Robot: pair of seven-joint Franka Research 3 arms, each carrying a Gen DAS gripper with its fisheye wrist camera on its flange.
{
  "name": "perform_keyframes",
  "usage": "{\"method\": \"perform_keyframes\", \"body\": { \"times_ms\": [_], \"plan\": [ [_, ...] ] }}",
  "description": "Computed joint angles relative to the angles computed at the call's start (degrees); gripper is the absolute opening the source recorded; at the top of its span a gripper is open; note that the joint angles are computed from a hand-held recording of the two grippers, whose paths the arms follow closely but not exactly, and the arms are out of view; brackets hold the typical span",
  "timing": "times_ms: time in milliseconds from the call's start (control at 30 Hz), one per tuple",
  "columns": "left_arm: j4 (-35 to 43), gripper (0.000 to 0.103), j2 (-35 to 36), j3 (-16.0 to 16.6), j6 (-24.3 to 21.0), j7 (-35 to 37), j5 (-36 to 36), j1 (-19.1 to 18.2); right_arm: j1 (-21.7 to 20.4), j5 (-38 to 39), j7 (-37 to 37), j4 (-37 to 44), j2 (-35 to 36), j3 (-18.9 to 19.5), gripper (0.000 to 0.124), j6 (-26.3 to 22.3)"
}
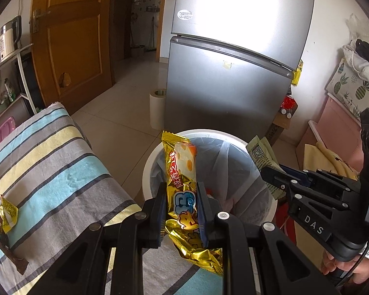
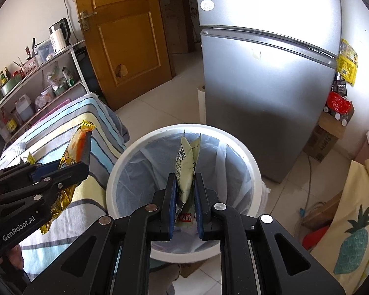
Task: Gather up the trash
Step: 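Open both tools to drop the wrappers into the bin, then move both open tools back toward the remaining wrappers on the table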
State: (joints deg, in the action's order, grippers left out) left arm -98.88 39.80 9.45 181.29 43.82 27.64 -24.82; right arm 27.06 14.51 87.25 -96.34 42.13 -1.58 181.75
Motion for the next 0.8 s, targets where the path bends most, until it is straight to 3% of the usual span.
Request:
{"method": "perform_keyframes", "body": {
  "times_ms": [167,333,433,567,800],
  "plan": [
    [2.52,0.023,1.63,-2.47,-2.00,1.25,-0.51,1.97,1.90,-0.12,1.91,1.65,1.11,-2.79,0.015,-2.51],
    [3.15,0.039,2.15,-4.07,-3.20,1.39,-0.83,3.46,2.01,-1.23,3.74,2.42,1.98,-3.48,0.024,-3.49],
    [2.72,0.043,1.94,-2.88,-2.85,0.45,-0.40,2.58,1.33,-1.76,3.86,2.33,1.90,-2.68,0.039,-3.26],
    [1.76,0.045,1.37,-2.07,-1.91,-0.56,-0.05,2.02,1.59,-2.12,4.03,1.71,1.47,-2.71,0.039,-2.38],
    [-2.28,0.045,-0.97,3.61,0.84,-3.93,0.71,-2.21,2.70,-1.95,4.42,0.59,0.54,-3.23,0.039,-0.83]
  ]
}}
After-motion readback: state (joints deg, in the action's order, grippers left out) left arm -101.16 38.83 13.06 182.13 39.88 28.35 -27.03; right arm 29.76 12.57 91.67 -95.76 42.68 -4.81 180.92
